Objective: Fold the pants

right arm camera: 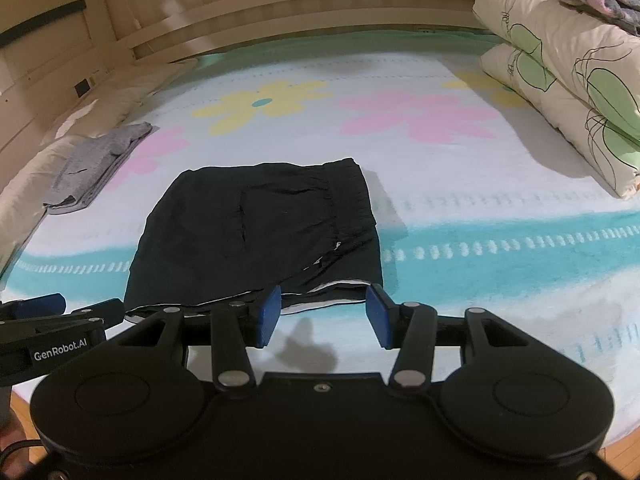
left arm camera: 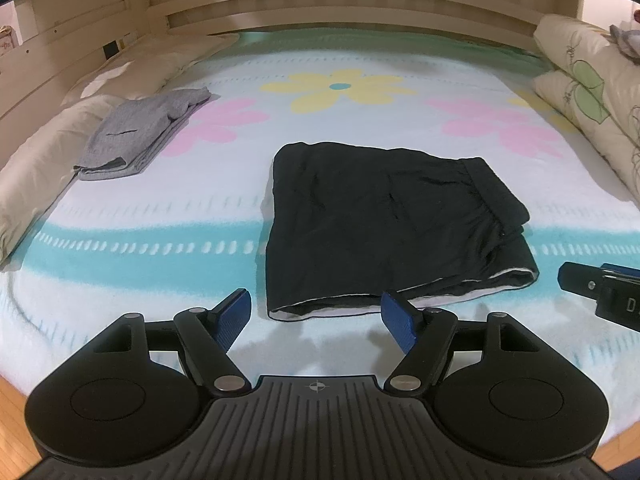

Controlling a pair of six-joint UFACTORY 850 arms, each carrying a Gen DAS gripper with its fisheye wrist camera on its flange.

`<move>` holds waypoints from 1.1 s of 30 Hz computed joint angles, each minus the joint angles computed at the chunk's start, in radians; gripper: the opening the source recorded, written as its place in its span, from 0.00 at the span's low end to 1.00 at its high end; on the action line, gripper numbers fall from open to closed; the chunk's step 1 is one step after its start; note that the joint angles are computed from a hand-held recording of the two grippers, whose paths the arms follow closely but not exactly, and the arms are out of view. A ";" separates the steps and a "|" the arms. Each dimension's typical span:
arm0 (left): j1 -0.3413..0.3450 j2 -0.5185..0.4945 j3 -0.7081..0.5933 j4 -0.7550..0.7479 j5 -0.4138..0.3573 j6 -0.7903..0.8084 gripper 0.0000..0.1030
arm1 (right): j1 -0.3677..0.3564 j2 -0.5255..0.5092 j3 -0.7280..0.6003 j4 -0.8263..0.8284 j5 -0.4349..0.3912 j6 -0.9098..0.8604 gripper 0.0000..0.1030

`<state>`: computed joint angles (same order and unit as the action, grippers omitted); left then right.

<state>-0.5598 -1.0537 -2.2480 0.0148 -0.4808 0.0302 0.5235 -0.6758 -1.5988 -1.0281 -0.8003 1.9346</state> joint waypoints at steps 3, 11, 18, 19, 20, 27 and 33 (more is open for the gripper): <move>-0.001 -0.002 -0.003 0.008 -0.003 -0.007 0.68 | 0.000 0.001 0.000 0.003 0.001 -0.002 0.54; -0.001 -0.004 -0.006 0.007 -0.011 -0.003 0.68 | -0.001 0.001 -0.002 0.011 0.004 -0.009 0.54; -0.006 0.000 0.003 0.035 -0.005 -0.021 0.68 | -0.002 -0.001 -0.001 0.008 0.008 -0.009 0.54; -0.007 0.001 0.004 0.037 -0.005 -0.021 0.68 | -0.002 -0.001 -0.001 0.010 0.009 -0.009 0.54; -0.008 -0.003 -0.003 0.040 -0.009 -0.023 0.68 | -0.002 -0.002 -0.001 0.010 0.010 -0.009 0.54; -0.010 -0.001 0.001 0.052 -0.005 -0.029 0.68 | 0.000 -0.005 -0.007 0.015 0.009 -0.013 0.54; -0.010 -0.001 0.002 0.055 -0.005 -0.028 0.68 | 0.000 -0.005 -0.007 0.017 0.009 -0.015 0.54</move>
